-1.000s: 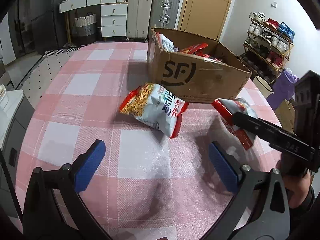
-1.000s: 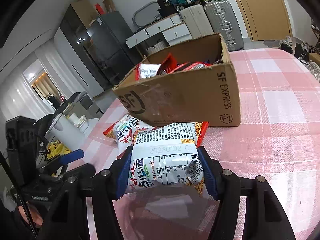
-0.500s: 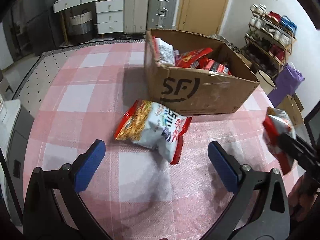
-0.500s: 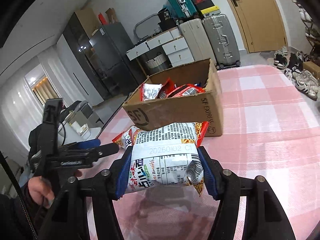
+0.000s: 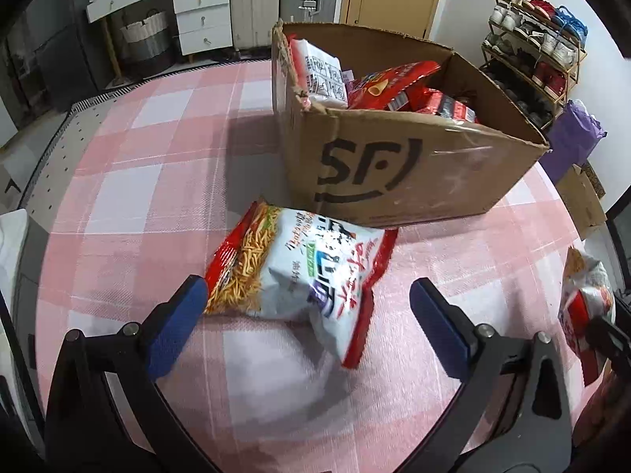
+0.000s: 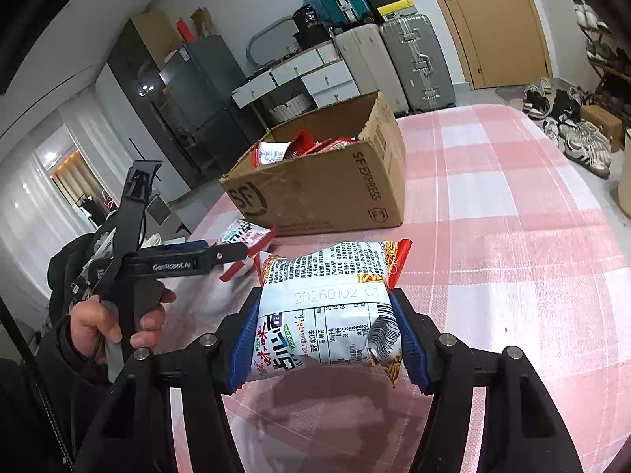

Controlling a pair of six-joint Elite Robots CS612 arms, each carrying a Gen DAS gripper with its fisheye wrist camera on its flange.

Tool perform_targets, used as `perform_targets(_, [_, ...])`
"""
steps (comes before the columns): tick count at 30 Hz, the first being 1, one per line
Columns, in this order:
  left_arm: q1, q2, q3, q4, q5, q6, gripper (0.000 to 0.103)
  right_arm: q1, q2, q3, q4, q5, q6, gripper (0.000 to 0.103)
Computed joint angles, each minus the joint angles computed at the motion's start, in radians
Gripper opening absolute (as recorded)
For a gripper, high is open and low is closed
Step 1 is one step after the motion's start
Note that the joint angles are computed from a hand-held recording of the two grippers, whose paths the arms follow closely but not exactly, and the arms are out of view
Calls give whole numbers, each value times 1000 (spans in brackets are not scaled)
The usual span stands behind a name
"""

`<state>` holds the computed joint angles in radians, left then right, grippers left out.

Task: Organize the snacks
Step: 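Lower the left tool onto the other white noodle-snack bag and close, then lift the noodle bag with the left tool while the right tool carries its bag over the box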

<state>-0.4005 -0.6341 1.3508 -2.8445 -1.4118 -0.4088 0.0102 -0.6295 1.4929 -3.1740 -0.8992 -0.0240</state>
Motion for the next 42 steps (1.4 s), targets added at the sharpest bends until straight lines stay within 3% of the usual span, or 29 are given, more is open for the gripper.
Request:
perform_targets(9, [27, 28, -31, -22, -65, -10, 101, 7, 1, -7, -4, 0, -12, 63])
perform_targets(14, [26, 29, -27, -36, -62, 10, 91, 9, 6, -17, 5, -4, -10, 63])
perform_targets(15, [26, 30, -25, -42, -59, 12, 87, 9, 6, -17, 5, -3, -11, 63])
perform_targets(16, [25, 28, -22, -44, -52, 13, 72, 10, 6, -16, 4, -3, -12, 63])
perform_targets(21, [10, 14, -1, -51, -25, 79, 46, 12, 6, -17, 8, -3, -12, 63])
perform_targets(42, [9, -36, 80, -112, -80, 58, 39, 13, -11, -2, -40, 0, 13, 63])
